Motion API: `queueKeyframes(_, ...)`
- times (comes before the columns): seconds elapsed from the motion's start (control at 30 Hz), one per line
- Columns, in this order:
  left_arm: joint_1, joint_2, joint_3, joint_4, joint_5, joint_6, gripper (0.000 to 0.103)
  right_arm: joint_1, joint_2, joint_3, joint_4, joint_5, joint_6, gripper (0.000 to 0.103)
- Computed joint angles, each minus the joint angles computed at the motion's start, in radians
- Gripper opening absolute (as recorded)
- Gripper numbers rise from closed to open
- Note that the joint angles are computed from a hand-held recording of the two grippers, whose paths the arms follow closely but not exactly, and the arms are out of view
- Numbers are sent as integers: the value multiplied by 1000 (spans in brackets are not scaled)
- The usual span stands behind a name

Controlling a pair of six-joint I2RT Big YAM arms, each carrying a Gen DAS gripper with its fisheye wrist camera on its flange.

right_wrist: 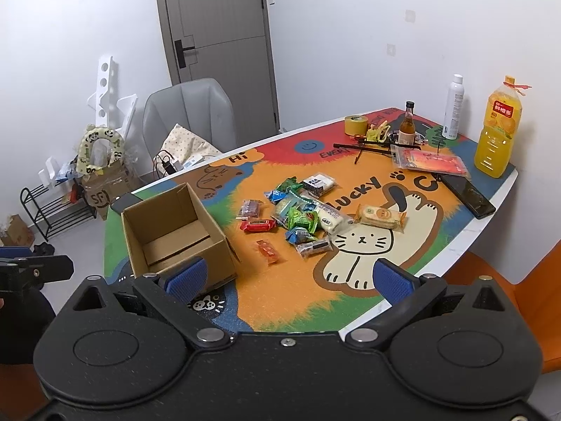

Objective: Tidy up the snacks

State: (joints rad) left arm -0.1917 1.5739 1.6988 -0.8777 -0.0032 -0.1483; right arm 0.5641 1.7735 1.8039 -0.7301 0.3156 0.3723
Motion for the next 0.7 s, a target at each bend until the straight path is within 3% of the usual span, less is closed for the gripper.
queueKeyframes(0.7, 5, -21, -37, 29, 8, 8, 103, 1, -7, -16, 12, 4, 6, 103)
